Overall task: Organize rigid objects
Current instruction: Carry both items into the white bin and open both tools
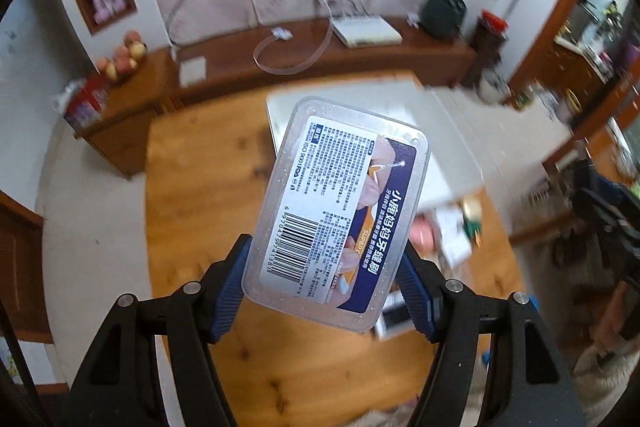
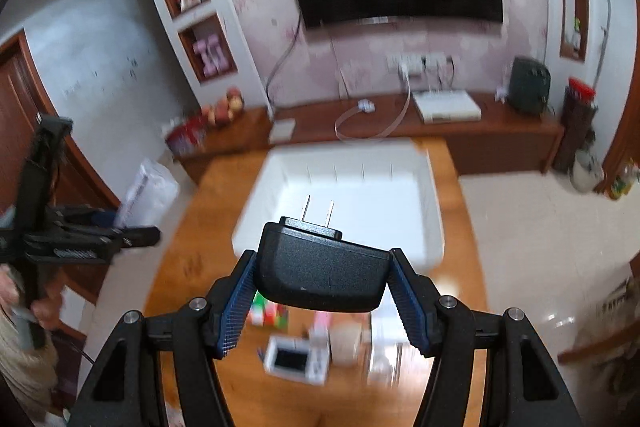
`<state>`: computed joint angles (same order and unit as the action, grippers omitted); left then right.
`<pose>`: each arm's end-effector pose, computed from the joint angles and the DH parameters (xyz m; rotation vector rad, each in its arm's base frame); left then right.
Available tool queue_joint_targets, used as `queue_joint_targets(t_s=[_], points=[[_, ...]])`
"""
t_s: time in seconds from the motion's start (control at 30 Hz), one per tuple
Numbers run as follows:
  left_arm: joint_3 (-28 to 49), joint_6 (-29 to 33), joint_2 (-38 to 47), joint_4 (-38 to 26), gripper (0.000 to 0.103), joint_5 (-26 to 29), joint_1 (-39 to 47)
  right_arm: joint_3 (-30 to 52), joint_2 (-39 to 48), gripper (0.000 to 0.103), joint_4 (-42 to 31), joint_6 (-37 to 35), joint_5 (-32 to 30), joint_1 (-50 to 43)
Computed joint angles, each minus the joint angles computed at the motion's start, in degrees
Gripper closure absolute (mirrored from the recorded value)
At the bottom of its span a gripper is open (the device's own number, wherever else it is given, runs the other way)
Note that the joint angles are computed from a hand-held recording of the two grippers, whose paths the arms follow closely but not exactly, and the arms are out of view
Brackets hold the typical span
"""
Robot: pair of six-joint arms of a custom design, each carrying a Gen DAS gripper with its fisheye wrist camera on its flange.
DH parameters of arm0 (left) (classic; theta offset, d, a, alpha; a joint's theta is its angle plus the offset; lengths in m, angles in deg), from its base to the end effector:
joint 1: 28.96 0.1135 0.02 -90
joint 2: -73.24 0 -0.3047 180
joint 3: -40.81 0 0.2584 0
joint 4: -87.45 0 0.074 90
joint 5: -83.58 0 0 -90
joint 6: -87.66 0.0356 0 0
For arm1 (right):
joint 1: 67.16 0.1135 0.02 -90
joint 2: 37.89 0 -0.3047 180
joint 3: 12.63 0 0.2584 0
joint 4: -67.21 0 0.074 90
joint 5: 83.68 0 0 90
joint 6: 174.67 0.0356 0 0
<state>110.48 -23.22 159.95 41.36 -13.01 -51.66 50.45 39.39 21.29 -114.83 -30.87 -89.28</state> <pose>0.2774 -0.1116 0.2444 0.0057 2.6632 -0.0938 0.2438 -0.0759 0.2586 -0.3778 2.3456 0.4365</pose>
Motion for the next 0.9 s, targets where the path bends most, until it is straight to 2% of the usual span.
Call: queue_joint_targets(t_s=[0.03,0.17,0.23,0.43,0.6,0.73,0.9], points=[[4.37,-0.10,3.32,-1.18,0.031,-0.19,1.10,3.06,1.25,0.038,0.63,2.53,1.26,2.03],[12.66,-0.79,14.03,-0.22,0.031,-2.47,3.24,12.31,9.45,0.038,4.45,9.47,9.39,10.29],[15.95,-1.51,18.98,0.59,0.031,-2.99,3.72,16.81,16.13,0.038,6.27,11.79,13.86,13.82],[26.00,-2.04,34.82,2.93,0.031,0.56,6.16,30.68,39.30,0.038,8.07,15.25,23.79,19.68],[35.40,-0.51,47.95,3.31,0.031,1.04,5.95,40.99,55.17,0.038,6.65,16.68,27.61,21.60],[43.70,-1.07,56.14,-0.37,0.031,-0.18,5.50,46.89,63.69,0.038,5.43,17.56,30.10,22.62],[45.40,-0.55,59.53,0.82,0.034,0.95,5.53,54.09,71.19,0.038,2.47,18.33,31.95,23.35]])
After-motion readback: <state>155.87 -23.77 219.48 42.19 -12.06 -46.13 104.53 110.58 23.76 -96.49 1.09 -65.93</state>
